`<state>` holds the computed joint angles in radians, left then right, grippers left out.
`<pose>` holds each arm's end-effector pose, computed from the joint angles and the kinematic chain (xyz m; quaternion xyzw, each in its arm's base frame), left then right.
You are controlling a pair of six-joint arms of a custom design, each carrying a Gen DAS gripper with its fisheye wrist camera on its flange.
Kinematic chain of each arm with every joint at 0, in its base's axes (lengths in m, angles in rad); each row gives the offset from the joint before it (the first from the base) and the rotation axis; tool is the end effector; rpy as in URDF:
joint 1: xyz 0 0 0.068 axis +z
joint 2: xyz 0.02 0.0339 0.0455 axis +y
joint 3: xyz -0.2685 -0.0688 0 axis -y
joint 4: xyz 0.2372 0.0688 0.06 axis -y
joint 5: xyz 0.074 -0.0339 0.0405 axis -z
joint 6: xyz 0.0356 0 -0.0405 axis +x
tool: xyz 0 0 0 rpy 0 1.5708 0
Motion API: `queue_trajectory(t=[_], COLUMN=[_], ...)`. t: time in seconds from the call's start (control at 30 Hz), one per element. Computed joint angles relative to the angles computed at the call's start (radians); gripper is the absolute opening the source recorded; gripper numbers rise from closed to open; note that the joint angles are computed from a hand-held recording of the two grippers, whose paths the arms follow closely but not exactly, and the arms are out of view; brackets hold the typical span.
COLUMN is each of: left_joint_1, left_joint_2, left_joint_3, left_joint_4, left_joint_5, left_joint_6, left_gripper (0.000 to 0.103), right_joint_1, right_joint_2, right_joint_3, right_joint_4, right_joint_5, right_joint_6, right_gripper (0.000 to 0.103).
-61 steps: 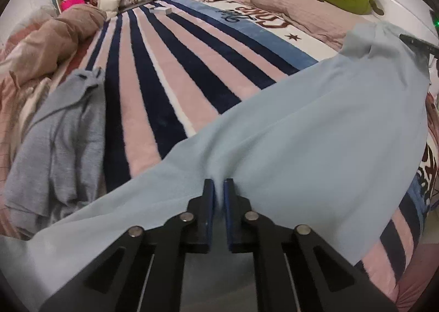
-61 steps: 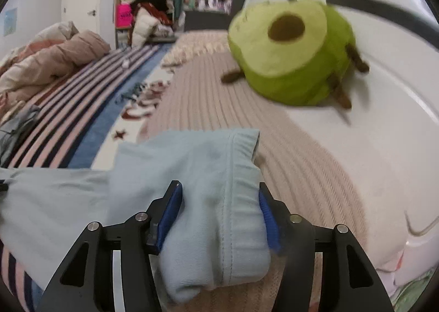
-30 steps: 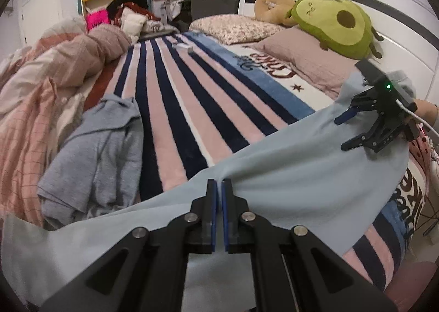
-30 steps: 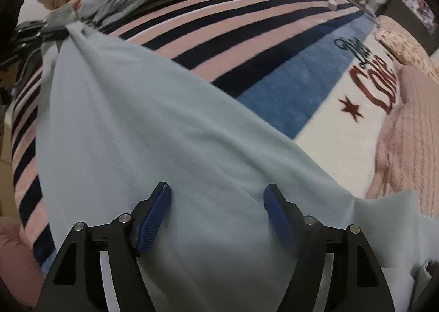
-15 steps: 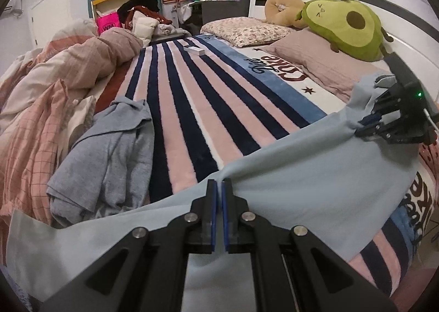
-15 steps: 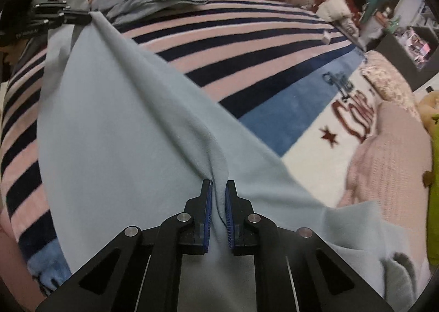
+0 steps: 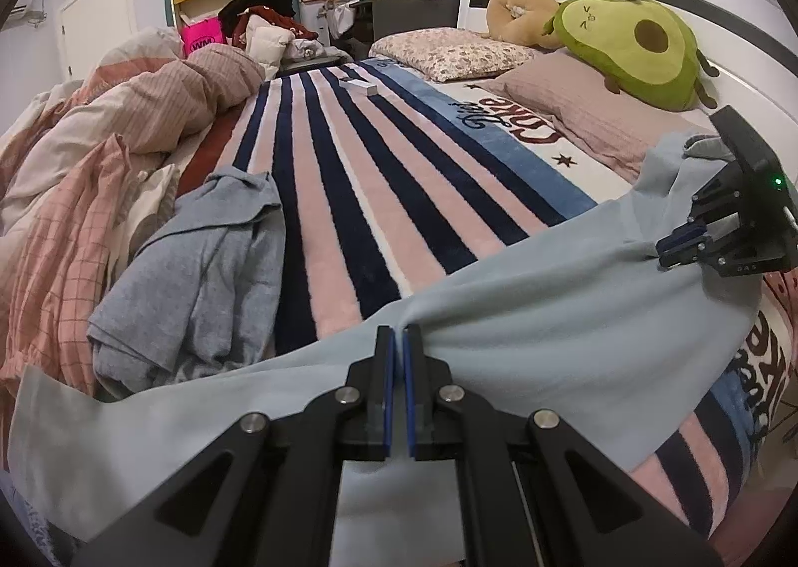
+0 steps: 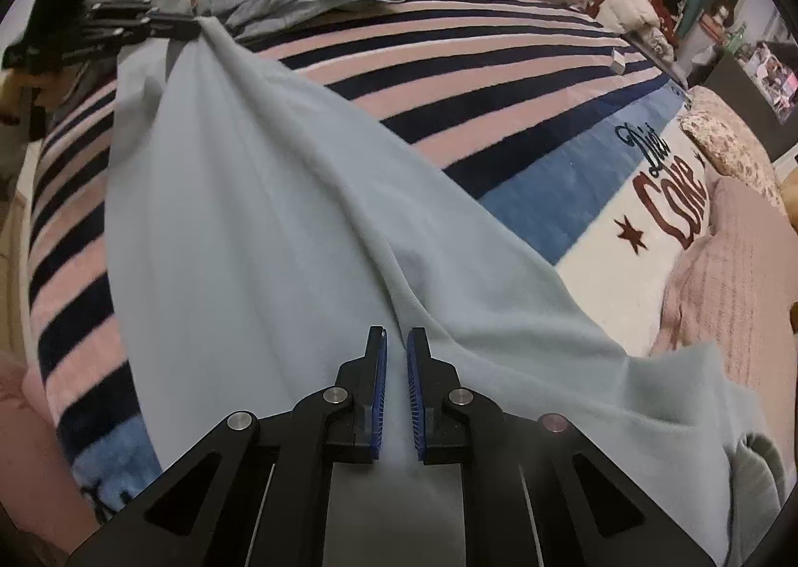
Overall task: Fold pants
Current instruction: 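Hold the pants with the left gripper while the right gripper pinches the fabric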
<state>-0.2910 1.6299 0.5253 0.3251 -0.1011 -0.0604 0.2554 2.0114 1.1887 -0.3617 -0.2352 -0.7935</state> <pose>0.2634 -0.0751 0.1197 0.0867 0.9177 -0.0214 0.3871 0.3663 0.1042 0.1227 -0.5075 0.8323 0.0603 0.2144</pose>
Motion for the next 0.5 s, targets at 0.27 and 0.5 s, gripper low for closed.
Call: queue_trajectory(t=[0.27, 0.5], left_joint_1=[-0.016, -0.027], left_joint_2=[-0.093, -0.136], left_joint_3=[-0.057, -0.077], left_joint_4=[0.026, 0.026], left_joint_5=[-0.029, -0.062], left_joint_6=[-0.011, -0.003], left_gripper=[0.002, 0.002], right_joint_1=[0.029, 0.016], right_joint_2=[0.112, 0.229], right_joint_3=[0.158, 0.362], right_joint_4=[-0.02, -0.331], right_joint_5=[-0.075, -0.2], right_joint_6=[0.027, -0.084], right_gripper=[0.058, 0.041])
